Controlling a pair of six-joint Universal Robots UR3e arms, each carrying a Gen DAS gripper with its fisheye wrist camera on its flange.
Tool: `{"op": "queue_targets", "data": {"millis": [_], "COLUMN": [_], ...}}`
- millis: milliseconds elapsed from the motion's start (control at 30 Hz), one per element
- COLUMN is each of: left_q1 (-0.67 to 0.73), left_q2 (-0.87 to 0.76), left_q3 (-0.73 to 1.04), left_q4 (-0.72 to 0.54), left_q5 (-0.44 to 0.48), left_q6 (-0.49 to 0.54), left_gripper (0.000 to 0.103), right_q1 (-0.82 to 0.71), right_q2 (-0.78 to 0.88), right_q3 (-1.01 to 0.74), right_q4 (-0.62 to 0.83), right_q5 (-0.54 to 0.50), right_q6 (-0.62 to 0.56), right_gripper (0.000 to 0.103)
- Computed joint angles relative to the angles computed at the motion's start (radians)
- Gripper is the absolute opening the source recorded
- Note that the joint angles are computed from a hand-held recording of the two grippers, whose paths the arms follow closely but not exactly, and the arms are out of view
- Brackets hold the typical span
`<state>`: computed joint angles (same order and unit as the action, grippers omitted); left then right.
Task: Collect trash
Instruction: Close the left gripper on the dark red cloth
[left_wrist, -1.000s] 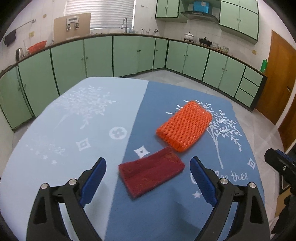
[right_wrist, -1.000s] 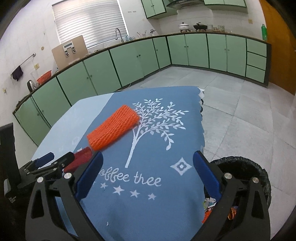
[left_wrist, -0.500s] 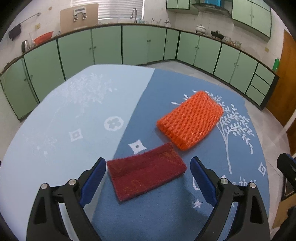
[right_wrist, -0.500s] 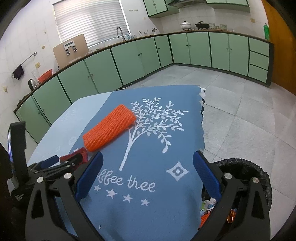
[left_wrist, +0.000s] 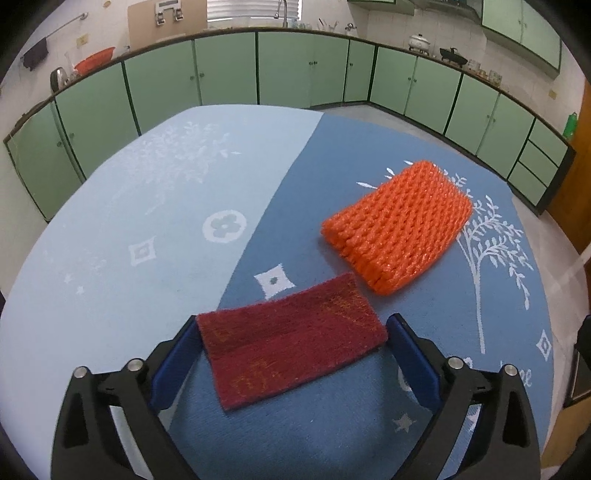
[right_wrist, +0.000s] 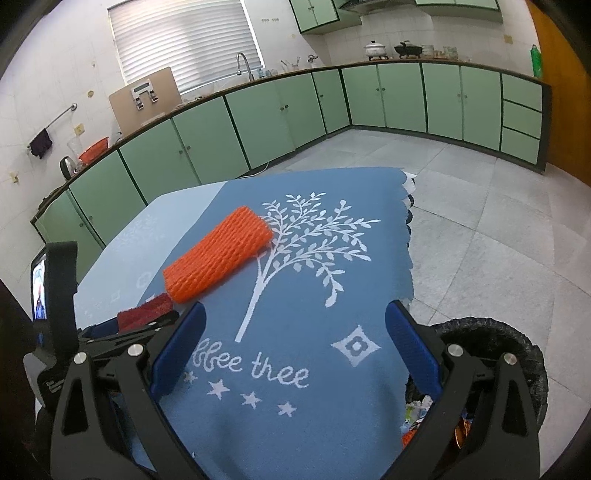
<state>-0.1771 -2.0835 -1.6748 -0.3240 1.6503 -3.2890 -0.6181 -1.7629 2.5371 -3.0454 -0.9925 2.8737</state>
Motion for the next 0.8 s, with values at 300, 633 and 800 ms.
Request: {"op": "queue_targets", "data": {"millis": [300, 633, 800], "left_q1": [0.036, 0.065, 0.113], "left_q2": [0.041, 0.107, 0.121], "left_q3": [-0.072, -0.140, -0.136], "left_q4": [0.069, 0.121, 0.126], "left_q5": [-0.052, -0.055, -0.047], "left_q6": [-0.031, -0.003, 0.036], "left_gripper": [0.089, 0.088, 0.088], "right_q1": [0.004, 0.044, 0.177], "right_q2": [-0.007, 0.044, 0.194], "right_q3": [0.006, -0.033, -0.143], "right_q4": [-0.002, -0.043, -0.132], "right_q5": [-0.003, -0.019, -0.086], "right_q6": [0.004, 0.031, 0.119], "right_gripper": [0.095, 0.095, 0.095]}}
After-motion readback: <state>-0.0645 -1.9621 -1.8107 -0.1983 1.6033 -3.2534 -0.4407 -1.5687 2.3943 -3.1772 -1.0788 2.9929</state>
